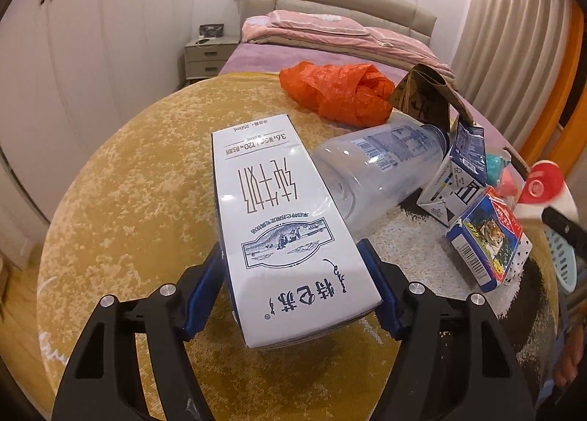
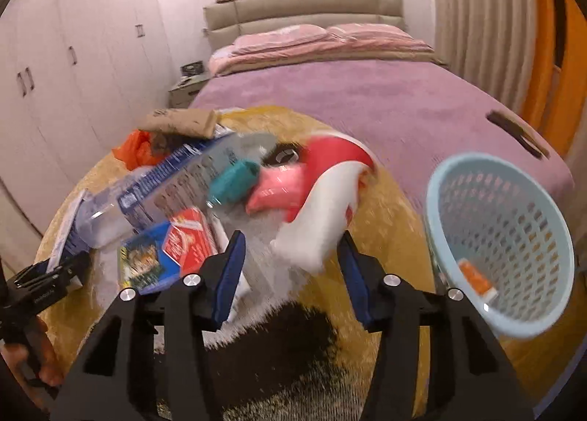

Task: Collect trash
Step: 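Grasp the white milk carton with the left tool, then grasp the red-and-white paper cup with the right tool while the left tool lifts the carton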

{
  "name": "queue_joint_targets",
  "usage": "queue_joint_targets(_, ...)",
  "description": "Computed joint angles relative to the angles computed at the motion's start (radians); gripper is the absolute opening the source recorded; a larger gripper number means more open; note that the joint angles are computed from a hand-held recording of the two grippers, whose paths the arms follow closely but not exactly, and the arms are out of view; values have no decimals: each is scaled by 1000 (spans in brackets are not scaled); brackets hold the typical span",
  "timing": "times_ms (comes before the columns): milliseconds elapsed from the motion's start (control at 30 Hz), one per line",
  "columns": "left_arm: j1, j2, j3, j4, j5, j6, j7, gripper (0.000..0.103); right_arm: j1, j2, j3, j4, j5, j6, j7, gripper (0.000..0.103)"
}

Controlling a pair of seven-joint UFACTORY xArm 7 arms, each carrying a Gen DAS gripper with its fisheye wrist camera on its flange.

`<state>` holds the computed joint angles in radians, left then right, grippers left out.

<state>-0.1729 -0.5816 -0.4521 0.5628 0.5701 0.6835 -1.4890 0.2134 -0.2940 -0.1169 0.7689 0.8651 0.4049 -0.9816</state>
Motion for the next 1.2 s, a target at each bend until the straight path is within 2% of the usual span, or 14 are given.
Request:
queue_joint_targets(100,0,-14,15,-13,-1,-15,15,69,6,40,-11,52,30,49,-23,49)
queue_joint_targets(200,2,-21,20,-23,-9,-30,22,69,-30,103,15,106,11,87,43,49)
queue_joint_targets(300,7,-19,27,-27,-18,-45,35,69,-80,157,9,166,34,229,71,49)
queue_joint_targets(333,10,-17,29,-26,-20,-50,41,69,-96,161,17,168,30,239,70,49)
queue_joint_targets(367,12,-17,29,-27,-22,-54,44,69,-111,159,30,161,9,227,81,51)
queue_joint_targets(467,22,-11,24,-24,-24,-63,50,69,-138,141,44,137,1,187,95,70)
queue_joint_targets(633,31,0,17,-19,-21,-71,49,69,-153,131,42,145,27,174,111,83)
queue_joint_targets(700,34,3,14,-17,-19,-74,46,69,-157,142,31,163,56,220,129,89)
queue_joint_targets(833,34,3,14,-17,-19,-75,44,69,-182,185,29,195,67,320,181,89)
queue_joint_targets(933,34,1,16,-22,-18,-82,43,69,-194,190,50,180,93,298,176,85)
queue_joint_targets(1000,35,0,16,-23,-19,-83,43,69,-190,179,66,167,79,253,174,68)
queue_joint_targets(1067,36,-1,15,-23,-19,-85,43,69,-188,186,66,174,63,263,166,52)
queue_joint_targets(1133,39,0,13,-23,-18,-88,41,69,-185,180,68,167,68,262,147,47)
queue_joint_targets(1200,39,-5,12,-26,-18,-89,39,69,-174,150,75,137,84,215,117,44)
